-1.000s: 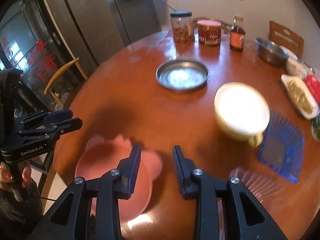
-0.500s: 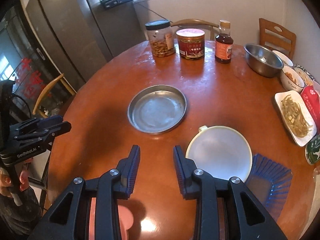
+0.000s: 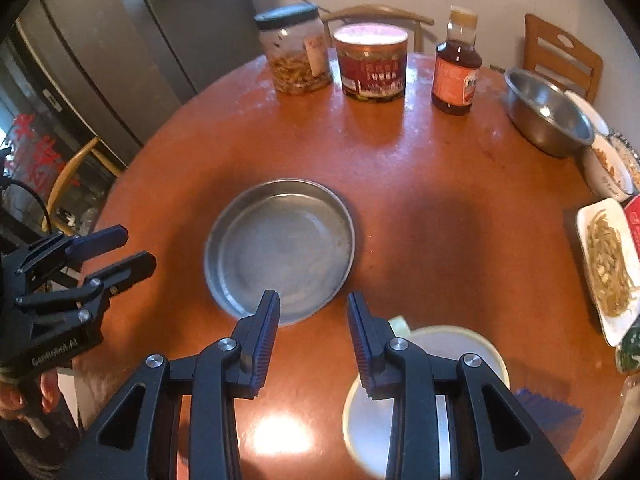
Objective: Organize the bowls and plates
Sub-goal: 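Grasp the rim of the round metal pan with both grippers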
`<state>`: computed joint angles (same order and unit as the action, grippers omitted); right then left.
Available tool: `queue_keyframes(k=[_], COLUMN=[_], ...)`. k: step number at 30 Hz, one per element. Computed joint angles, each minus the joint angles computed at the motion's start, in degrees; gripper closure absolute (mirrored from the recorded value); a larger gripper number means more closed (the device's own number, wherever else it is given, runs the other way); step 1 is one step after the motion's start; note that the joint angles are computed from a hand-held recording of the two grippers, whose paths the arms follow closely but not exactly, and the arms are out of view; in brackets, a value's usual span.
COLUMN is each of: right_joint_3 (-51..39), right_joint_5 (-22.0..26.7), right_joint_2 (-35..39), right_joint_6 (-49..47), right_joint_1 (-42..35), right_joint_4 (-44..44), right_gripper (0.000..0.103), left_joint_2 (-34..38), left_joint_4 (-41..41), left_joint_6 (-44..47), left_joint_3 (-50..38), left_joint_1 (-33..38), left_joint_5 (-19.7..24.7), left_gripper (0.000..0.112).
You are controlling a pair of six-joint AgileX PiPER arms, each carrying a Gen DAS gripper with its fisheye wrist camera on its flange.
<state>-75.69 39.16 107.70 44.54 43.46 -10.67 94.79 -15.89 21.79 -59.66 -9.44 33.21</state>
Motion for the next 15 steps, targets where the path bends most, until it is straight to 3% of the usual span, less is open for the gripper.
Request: queue_keyframes(k=[9,15], right_joint_3=[-4.5,-6.8], right_joint_5=[1.0,1.7], right_joint_2=[6.5,9.3], right_joint_6=[-5.4,-8.1], right_joint_1=[-4.9,-5.6], right_joint_4=[3.8,4.8], right_gripper=[0.068,0.078], left_joint_2=[10.0,13.2], left_joint_4=[0.9,1.5], left_joint_6=[-2.5,-3.5], left_joint_3=[-6.8,-8.2], left_joint_1=[-1.2,-1.7], left_joint_5=[-0.4,-1.3], left_gripper=[0.061,0.061])
